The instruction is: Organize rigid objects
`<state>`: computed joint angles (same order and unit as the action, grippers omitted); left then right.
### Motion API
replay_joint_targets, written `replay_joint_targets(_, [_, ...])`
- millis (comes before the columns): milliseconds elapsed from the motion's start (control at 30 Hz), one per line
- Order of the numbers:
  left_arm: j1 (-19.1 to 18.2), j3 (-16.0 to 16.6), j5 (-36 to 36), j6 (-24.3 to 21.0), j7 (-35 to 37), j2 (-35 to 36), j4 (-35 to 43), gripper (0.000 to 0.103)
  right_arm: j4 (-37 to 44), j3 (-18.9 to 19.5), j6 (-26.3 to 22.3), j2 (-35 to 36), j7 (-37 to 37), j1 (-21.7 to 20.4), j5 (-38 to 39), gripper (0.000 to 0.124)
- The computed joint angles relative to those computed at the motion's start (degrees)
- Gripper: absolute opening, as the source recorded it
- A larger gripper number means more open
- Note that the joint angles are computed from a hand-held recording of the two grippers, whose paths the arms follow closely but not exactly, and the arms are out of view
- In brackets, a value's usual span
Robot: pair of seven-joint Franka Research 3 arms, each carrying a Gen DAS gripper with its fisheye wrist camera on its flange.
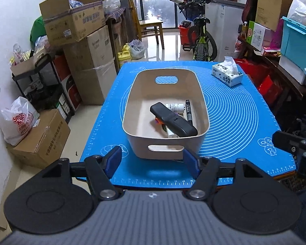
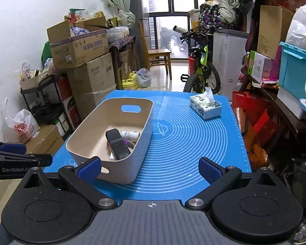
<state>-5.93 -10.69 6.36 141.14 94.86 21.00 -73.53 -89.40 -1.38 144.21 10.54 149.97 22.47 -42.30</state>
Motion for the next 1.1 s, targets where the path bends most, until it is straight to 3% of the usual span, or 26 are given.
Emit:
replay_joint_targets(367, [-0.1, -0.2, 0.2, 3.8, -0.3, -6.8, -10.3, 0.069, -9.7, 3.0, -0.7, -7.8, 7.4, -1.9, -7.1, 0.1])
replay_joint_targets(567, [0.1, -0.5, -1.6, 5.1, 0.3, -9.8, -14.9, 0.07, -12.7, 4.7, 0.3, -10.1, 6.7, -3.8, -6.0, 0.1])
replay_joint_targets(1100, [-0.7, -0.3, -0.6, 6.2, 0.7, -12.5, -18.1, 0.07, -16.6, 7.6, 0.4, -13.6, 7.3, -6.2, -7.2, 0.1])
